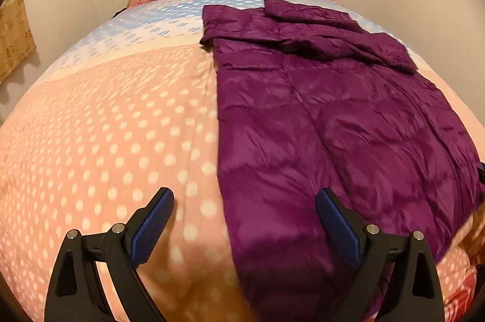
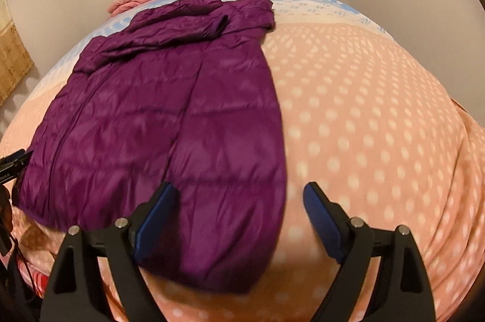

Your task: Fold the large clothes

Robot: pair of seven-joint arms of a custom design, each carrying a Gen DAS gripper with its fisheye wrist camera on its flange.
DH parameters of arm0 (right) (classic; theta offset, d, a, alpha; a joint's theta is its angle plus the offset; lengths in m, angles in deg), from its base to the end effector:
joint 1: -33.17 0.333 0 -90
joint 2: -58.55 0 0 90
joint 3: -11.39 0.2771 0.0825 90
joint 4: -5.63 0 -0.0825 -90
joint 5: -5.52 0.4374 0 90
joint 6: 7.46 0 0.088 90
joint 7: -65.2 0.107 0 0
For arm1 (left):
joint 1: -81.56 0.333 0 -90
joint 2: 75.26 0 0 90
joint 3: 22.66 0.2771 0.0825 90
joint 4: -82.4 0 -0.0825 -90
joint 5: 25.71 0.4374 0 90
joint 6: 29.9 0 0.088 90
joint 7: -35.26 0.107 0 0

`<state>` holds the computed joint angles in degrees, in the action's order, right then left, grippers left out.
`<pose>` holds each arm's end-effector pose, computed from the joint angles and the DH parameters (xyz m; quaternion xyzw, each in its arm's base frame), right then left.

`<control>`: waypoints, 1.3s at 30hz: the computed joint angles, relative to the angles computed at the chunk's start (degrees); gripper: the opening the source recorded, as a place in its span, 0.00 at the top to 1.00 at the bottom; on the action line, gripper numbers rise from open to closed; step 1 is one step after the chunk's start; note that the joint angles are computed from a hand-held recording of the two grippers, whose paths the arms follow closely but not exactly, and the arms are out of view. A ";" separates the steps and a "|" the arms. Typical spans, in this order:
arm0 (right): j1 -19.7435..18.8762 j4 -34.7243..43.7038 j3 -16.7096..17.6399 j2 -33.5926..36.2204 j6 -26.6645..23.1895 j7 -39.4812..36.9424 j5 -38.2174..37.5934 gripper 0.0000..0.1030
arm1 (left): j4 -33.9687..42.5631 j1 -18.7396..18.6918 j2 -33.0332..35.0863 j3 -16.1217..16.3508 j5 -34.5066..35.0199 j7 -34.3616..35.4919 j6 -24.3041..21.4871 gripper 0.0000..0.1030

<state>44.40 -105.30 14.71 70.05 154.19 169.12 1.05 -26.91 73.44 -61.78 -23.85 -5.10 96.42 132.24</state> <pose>0.6627 0.1744 0.3960 -0.6892 0.6419 -0.1878 0.2788 0.6794 -0.1289 0.3861 -0.6757 0.6496 -0.2515 0.2411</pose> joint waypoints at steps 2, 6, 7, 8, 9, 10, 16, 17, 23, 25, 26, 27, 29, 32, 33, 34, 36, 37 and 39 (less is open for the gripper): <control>0.89 -1.21 -0.49 -0.79 0.64 1.01 -2.31 0.28 | -1.56 0.83 -0.87 -1.22 -2.62 2.10 1.10 0.25; -2.19 -3.22 3.91 -2.39 1.79 -9.79 10.76 0.81 | -3.34 -1.24 -2.74 0.47 3.61 -1.90 1.63 0.62; -2.72 -3.32 4.54 -2.42 2.06 -12.29 14.39 0.84 | -3.96 -0.42 -3.22 -0.52 1.98 -0.02 2.09 0.89; -2.72 -3.79 4.67 -2.57 2.80 -13.54 16.42 0.85 | -4.40 0.11 -3.68 -1.21 0.71 1.45 2.05 0.90; -3.08 -4.16 5.15 -2.81 3.25 -15.83 19.46 0.88 | -5.00 -0.16 -4.38 -1.02 2.11 1.10 2.27 0.94; -3.72 -4.66 5.99 -3.29 3.60 -19.07 23.85 0.89 | -5.73 -0.13 -5.10 -0.98 3.12 0.96 2.98 0.96; -2.00 -9.27 5.68 -9.17 6.67 -31.57 38.80 0.91 | -11.54 2.74 -11.78 -3.25 -0.25 6.21 7.85 0.98; -1.38 -10.19 5.38 -10.73 7.01 -34.50 42.10 0.91 | -12.56 3.33 -13.12 -3.77 -2.25 8.24 8.69 0.98; 5.20 -15.25 0.61 -21.17 9.29 -49.86 57.76 0.92 | -21.44 -0.73 -25.60 -0.32 -24.36 26.94 12.16 0.98; 8.26 -15.95 -1.62 -24.14 10.53 -54.12 61.25 0.92 | -23.05 -3.66 -29.57 2.04 -31.61 33.74 12.01 0.98; 10.37 -16.03 -3.10 -25.68 11.54 -57.52 63.75 0.92 | -24.06 -2.55 -31.48 1.06 -30.78 33.44 12.70 0.98; 12.12 -15.70 -4.41 -26.38 12.29 -59.93 65.29 0.92 | -24.52 -0.69 -32.64 -0.63 -30.26 33.21 13.17 0.98; 14.65 -12.69 -6.29 -25.04 14.05 -62.24 65.31 0.92 | -23.53 3.55 -32.66 -4.32 -28.31 32.93 13.30 0.98; 15.42 -3.25 -7.98 -16.37 13.35 -61.94 64.22 0.92 | -17.00 8.34 -25.67 -7.65 -26.05 32.47 13.56 0.98; 14.12 0.27 -7.38 -12.69 13.07 -59.08 61.17 0.92 | -13.33 8.71 -21.82 -7.59 -25.84 32.88 13.18 0.98; 13.17 2.73 -6.78 -10.14 12.84 -57.16 60.01 0.92 | -9.79 8.95 -18.38 -7.34 -25.59 33.11 12.70 0.98; 11.95 12.20 -7.63 -0.91 10.44 -45.72 50.61 0.92 | -2.05 9.28 -10.84 -6.36 -18.24 27.17 12.88 0.98; 12.18 16.11 -8.64 2.83 10.02 -41.23 46.57 0.92 | 2.14 10.27 -6.95 -7.25 -18.94 27.14 12.72 0.98; 12.48 20.34 -10.18 6.53 8.30 -38.13 44.45 0.92 | 8.77 7.86 -1.31 -4.88 -20.97 28.46 12.13 0.96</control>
